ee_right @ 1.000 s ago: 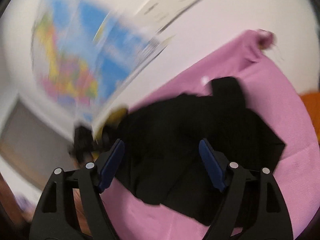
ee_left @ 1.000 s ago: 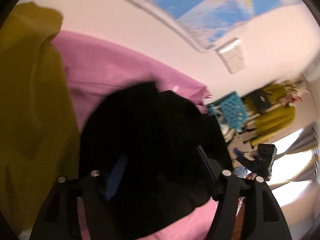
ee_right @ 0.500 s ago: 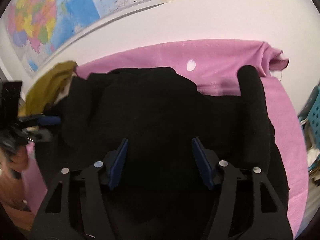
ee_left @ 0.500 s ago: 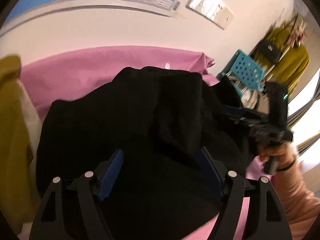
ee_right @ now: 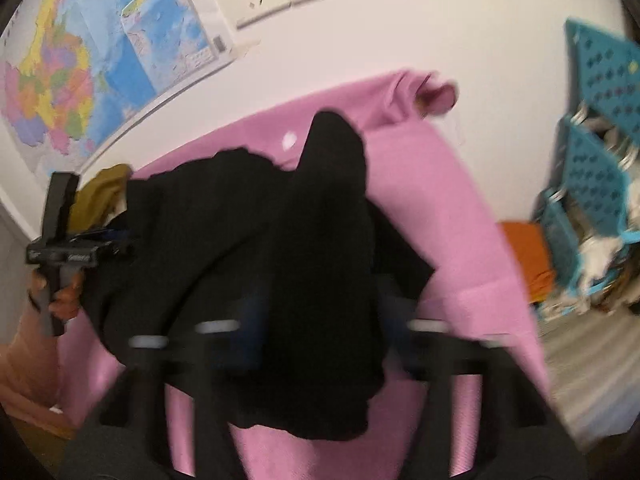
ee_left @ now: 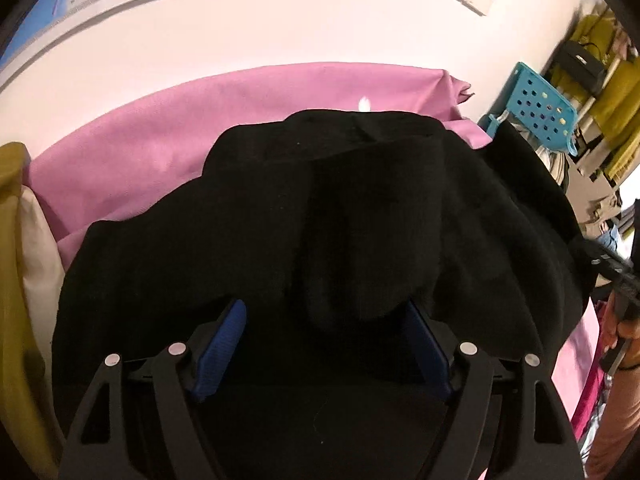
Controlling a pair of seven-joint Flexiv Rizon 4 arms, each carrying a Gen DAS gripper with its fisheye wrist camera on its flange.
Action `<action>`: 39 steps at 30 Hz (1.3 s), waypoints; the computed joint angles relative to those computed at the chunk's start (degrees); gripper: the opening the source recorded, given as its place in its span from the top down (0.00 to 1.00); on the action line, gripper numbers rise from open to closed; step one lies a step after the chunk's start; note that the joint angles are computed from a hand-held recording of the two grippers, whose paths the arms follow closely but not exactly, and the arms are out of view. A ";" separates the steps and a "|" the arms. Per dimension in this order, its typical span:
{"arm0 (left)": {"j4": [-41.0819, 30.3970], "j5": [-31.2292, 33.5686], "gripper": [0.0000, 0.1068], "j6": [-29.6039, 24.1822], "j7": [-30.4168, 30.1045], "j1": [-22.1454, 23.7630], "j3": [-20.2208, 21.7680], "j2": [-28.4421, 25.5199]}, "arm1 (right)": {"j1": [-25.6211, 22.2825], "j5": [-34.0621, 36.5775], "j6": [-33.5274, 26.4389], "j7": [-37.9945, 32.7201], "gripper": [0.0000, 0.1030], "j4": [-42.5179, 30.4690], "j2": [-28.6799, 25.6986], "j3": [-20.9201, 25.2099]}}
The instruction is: Fold large clothes
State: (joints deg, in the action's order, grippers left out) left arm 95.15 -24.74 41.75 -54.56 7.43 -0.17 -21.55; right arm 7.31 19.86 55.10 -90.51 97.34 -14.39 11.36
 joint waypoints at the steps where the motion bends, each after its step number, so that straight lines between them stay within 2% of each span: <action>1: -0.16 -0.15 0.30 -0.10 -0.77 0.02 0.12 0.00 | -0.39 0.93 -0.56 -0.71 0.90 -0.69 -0.11 0.24; 3: 0.60 -1.84 0.30 0.69 -0.40 0.44 -0.27 0.63 | -2.35 6.22 0.06 -3.10 0.92 -2.06 0.66 1.08; 4: 1.80 -3.27 0.30 2.08 0.48 0.76 -0.46 1.53 | -4.31 11.25 0.50 -5.51 0.93 -3.76 1.10 1.53; 6: 3.60 -5.10 0.30 3.80 1.82 1.21 -0.39 2.96 | -4.94 13.37 1.65 -5.07 0.95 -4.61 1.41 0.46; 8: 5.88 -7.54 0.30 4.98 3.26 1.92 -0.15 4.62 | -4.09 10.22 -0.20 -1.76 0.94 -4.61 0.13 -1.03; 10: 8.31 -8.94 0.30 6.72 5.04 2.12 0.36 6.42 | -2.31 3.80 -3.50 1.37 0.93 -4.04 -1.43 -2.18; 12: 11.32 -9.92 0.30 8.35 6.75 2.40 1.33 8.87 | -1.92 1.22 -4.29 3.29 0.83 -3.32 -1.77 -2.35; 13: 12.88 -10.72 0.28 9.02 7.87 2.59 1.78 10.17 | -1.45 -0.48 -2.82 5.01 0.78 -2.31 -1.26 -2.75; 14: 14.24 -10.90 0.26 9.99 8.18 2.58 2.40 11.32 | -0.52 -3.23 -0.29 7.79 0.64 -0.78 -0.34 -3.45; 16: 16.64 -10.86 0.25 11.74 8.80 2.51 3.50 13.51 | 0.34 -6.30 4.43 9.49 0.62 1.13 1.27 -3.30; 19: 20.27 -11.80 0.22 13.50 11.10 2.64 4.89 16.51 | 0.13 -3.13 6.74 3.05 0.58 -0.01 2.59 0.31; 21: 21.69 -11.21 0.22 13.62 11.14 2.65 5.66 17.51 | 0.78 -0.33 5.20 -2.79 0.52 -2.18 2.33 2.56; 24: 23.41 -10.21 0.22 14.01 10.51 2.51 6.17 18.08 | 2.60 4.03 0.87 -10.68 0.48 -6.95 -0.15 5.31; 27: 23.93 -12.05 0.22 12.74 10.87 2.79 6.14 17.37 | 6.77 1.51 -1.77 -11.37 0.42 -9.91 -3.68 5.38; 28: 24.01 -13.45 0.22 12.21 11.61 2.91 5.94 17.07 | 7.62 1.25 -4.69 -11.79 0.41 -12.09 -5.74 5.79; 29: 23.88 -15.39 0.24 11.24 12.47 3.16 5.74 16.59 | 8.77 -0.03 -5.18 -10.96 0.41 -12.53 -6.81 5.34; 30: 23.75 -16.55 0.27 10.47 12.72 3.35 5.64 16.17 | 9.79 -1.68 -5.53 -10.20 0.42 -12.80 -7.64 4.81; 31: 23.43 -18.03 0.35 9.07 13.30 3.69 5.51 15.65 | 10.85 -3.59 -6.42 -9.12 0.46 -13.40 -8.90 4.22; 32: 23.24 -19.24 0.47 7.78 13.78 3.98 5.42 15.37 | 10.97 -3.69 -7.42 -8.07 0.65 -14.28 -9.97 4.20; 33: 23.03 -20.47 0.52 6.43 14.10 4.27 5.34 15.09 | 11.01 -3.85 -7.57 -7.11 0.85 -14.77 -10.62 4.07; 35: 23.64 -21.34 0.69 8.16 14.88 3.82 5.05 15.22 | 9.54 -2.02 -7.43 -7.26 0.98 -15.86 -11.18 4.83; 37: 23.93 -22.02 0.83 9.64 14.87 3.62 5.18 15.81 | 9.54 -2.55 -4.27 -4.97 0.98 -15.06 -10.43 3.80; 39: 23.25 -25.11 0.84 6.48 15.43 4.61 5.54 15.89 | 7.79 -0.35 -2.87 -4.59 0.98 -15.40 -9.99 4.61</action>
